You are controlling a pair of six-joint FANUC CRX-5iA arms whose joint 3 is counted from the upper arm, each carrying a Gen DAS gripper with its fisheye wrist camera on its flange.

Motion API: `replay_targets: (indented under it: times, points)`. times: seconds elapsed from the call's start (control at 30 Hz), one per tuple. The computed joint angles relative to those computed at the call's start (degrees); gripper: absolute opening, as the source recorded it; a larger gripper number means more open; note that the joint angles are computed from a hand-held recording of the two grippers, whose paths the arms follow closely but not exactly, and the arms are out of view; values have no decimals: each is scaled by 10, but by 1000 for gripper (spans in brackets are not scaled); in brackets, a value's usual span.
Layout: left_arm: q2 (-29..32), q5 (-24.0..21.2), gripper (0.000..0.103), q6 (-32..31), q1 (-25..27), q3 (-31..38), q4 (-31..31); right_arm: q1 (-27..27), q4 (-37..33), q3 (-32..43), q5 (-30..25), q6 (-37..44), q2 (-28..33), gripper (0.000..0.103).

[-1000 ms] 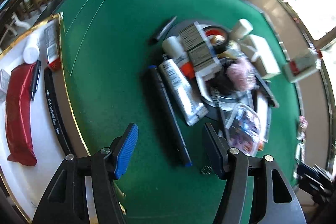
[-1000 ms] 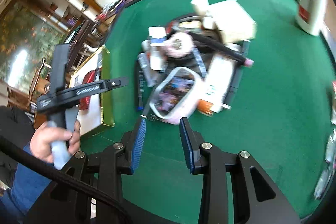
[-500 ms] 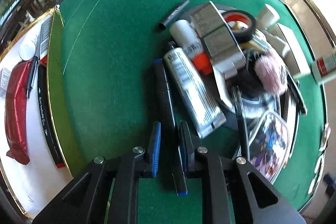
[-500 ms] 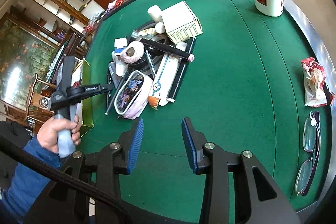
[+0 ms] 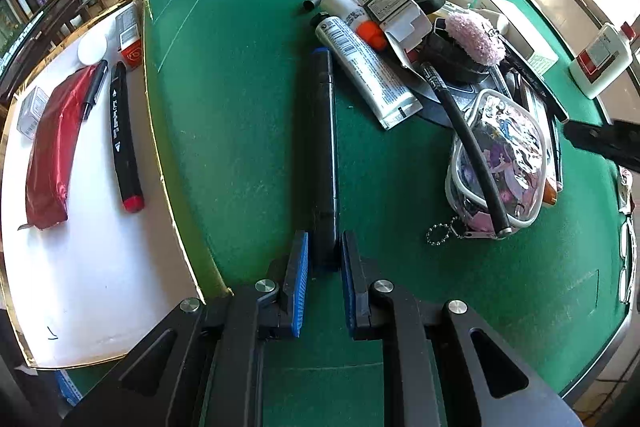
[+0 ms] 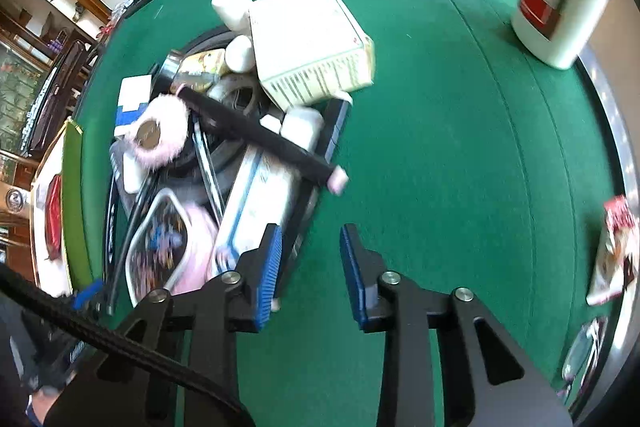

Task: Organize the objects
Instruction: 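Grasp a blue-capped black marker with the left gripper while the right grasps a white-capped black marker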

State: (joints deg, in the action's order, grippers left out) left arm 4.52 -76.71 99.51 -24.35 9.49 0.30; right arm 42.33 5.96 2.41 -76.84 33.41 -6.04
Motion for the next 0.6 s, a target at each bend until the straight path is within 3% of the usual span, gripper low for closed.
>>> replay_targets:
  times: [0.17, 0.23, 0.3, 0.37, 0.4, 0.47, 0.53, 0.6]
  points:
    - [4, -7, 13, -11, -2, 8, -4, 1, 14, 24, -38, 17, 44, 23]
    - [11, -9, 13, -19, -3, 17, -7, 14, 43, 21, -51, 37, 48, 13]
    - [25, -17, 16, -26, -7, 35, -14, 15, 42, 17, -52, 54, 39, 12]
    - [42, -24, 30, -34, -13, 57, -22, 20, 44, 4, -58, 60, 22, 12]
    - [45, -19, 32, -35, -14, 60, -24, 27, 51, -4, -64, 61, 13, 12]
    - [44, -3, 28, -36, -14, 57, -26, 40, 52, -25, -69, 50, -16, 12]
    - [37, 7, 13, -37, -13, 49, -25, 57, 42, -52, -68, 25, -58, 12]
    - [18, 27, 12, -37, 1, 22, -2, 80, 37, -76, -65, -5, -99, 12]
